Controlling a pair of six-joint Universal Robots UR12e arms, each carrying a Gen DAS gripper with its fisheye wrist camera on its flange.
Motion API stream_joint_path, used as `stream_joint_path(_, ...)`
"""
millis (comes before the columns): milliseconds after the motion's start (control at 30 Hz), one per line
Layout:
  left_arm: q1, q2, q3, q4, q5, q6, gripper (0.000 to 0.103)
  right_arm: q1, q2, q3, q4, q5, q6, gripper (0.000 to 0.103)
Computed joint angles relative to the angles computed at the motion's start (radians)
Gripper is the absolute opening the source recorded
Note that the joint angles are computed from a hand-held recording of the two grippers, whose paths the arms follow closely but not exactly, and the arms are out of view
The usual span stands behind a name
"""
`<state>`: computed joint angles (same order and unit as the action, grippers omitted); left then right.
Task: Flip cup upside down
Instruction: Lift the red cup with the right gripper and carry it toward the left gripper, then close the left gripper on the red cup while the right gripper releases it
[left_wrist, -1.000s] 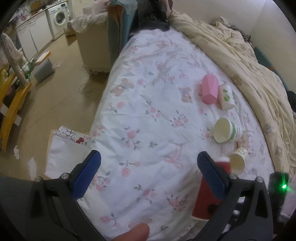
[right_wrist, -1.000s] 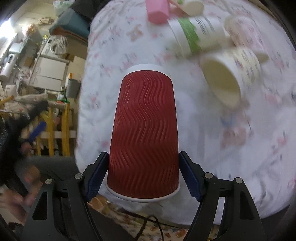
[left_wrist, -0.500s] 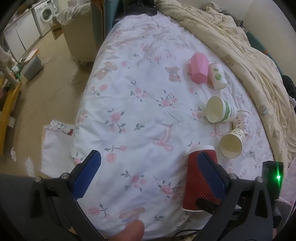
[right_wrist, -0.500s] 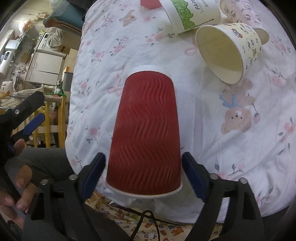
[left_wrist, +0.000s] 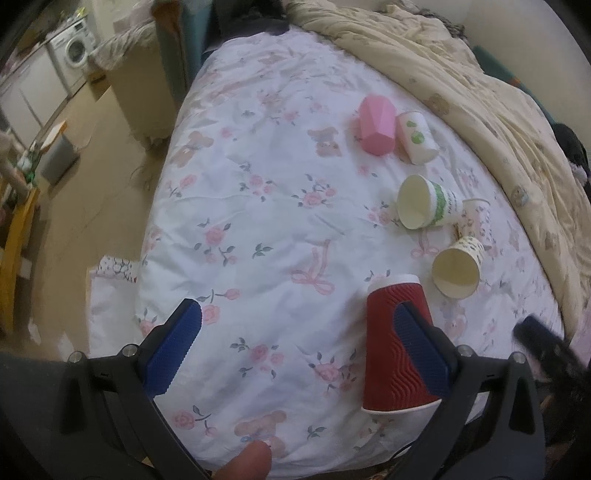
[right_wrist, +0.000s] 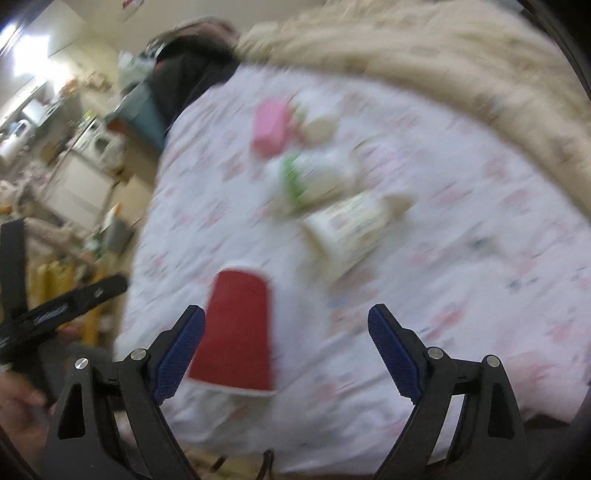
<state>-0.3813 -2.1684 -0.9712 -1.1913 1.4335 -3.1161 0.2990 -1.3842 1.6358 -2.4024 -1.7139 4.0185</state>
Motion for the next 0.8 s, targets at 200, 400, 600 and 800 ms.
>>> stream_joint_path(200, -0.014, -0.006, 0.026, -0.035, -0.003, 0.042, 0.103, 0.004, -0.022, 0.021, -0.018, -0.111, 0.047, 0.092)
stream_joint_path(400, -0.034, -0.062, 0.134, -0.167, -0.023, 0.024, 0.102, 0.008, -0.021, 0.008, 0.028, -0.156, 0.050, 0.092)
stream_joint_path(600, -0.069, -0.159, 0.300, -0.417, -0.062, 0.024, 0.102, -0.001, -0.036, 0.018, 0.061, -0.156, 0.094, 0.092)
stream_joint_path(800, -0.096, -0.232, 0.405, -0.535, -0.030, 0.015, 0.096, -0.022, -0.056, 0.045, 0.060, -0.112, 0.151, 0.092)
